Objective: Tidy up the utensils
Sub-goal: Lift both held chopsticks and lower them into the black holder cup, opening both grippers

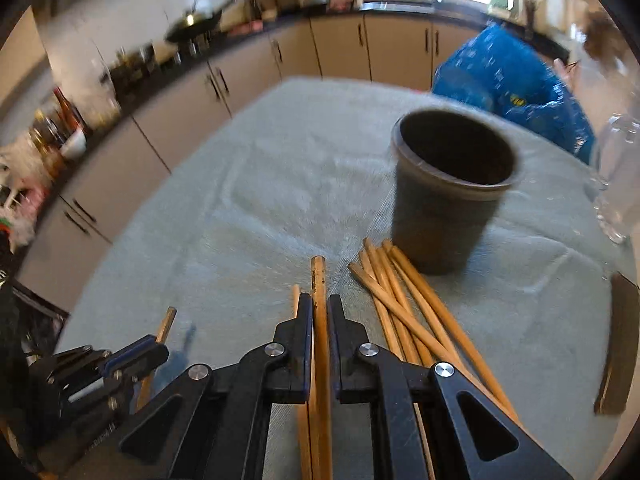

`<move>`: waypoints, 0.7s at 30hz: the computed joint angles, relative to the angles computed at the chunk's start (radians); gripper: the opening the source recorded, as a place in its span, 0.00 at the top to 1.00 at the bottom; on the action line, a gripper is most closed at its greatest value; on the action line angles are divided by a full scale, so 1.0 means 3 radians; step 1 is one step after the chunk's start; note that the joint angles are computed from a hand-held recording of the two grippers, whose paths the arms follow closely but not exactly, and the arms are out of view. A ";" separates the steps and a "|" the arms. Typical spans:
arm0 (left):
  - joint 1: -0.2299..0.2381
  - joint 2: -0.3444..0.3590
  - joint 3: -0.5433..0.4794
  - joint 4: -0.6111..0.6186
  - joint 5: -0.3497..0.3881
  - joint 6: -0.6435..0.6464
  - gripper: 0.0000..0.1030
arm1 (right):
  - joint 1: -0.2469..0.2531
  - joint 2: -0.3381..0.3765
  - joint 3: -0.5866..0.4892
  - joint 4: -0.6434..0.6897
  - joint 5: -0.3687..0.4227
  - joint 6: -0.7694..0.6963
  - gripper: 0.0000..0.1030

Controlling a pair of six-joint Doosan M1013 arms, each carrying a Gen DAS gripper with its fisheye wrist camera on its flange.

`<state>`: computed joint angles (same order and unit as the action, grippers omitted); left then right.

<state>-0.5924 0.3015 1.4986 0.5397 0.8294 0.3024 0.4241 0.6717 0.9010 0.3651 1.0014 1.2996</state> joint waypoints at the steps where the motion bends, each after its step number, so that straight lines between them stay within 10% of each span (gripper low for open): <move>1: -0.0023 -0.0021 0.0012 0.0089 -0.0019 -0.0071 0.94 | -0.0001 -0.0087 0.0132 0.0050 -0.0112 -0.0014 0.93; 9: -0.0178 -0.0190 0.0113 0.0712 -0.0242 -0.0550 0.94 | -0.0049 -0.0688 0.0980 0.0464 -0.0877 -0.0287 0.93; 21: -0.0217 -0.0235 -0.0010 0.1018 -0.0453 -0.0768 0.94 | -0.0156 -0.0965 0.1282 0.1161 -0.1390 -0.0720 0.93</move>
<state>-0.6576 0.2309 1.4957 0.8452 0.6934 0.0720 0.3772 0.3822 1.2857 0.7133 0.5845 1.0835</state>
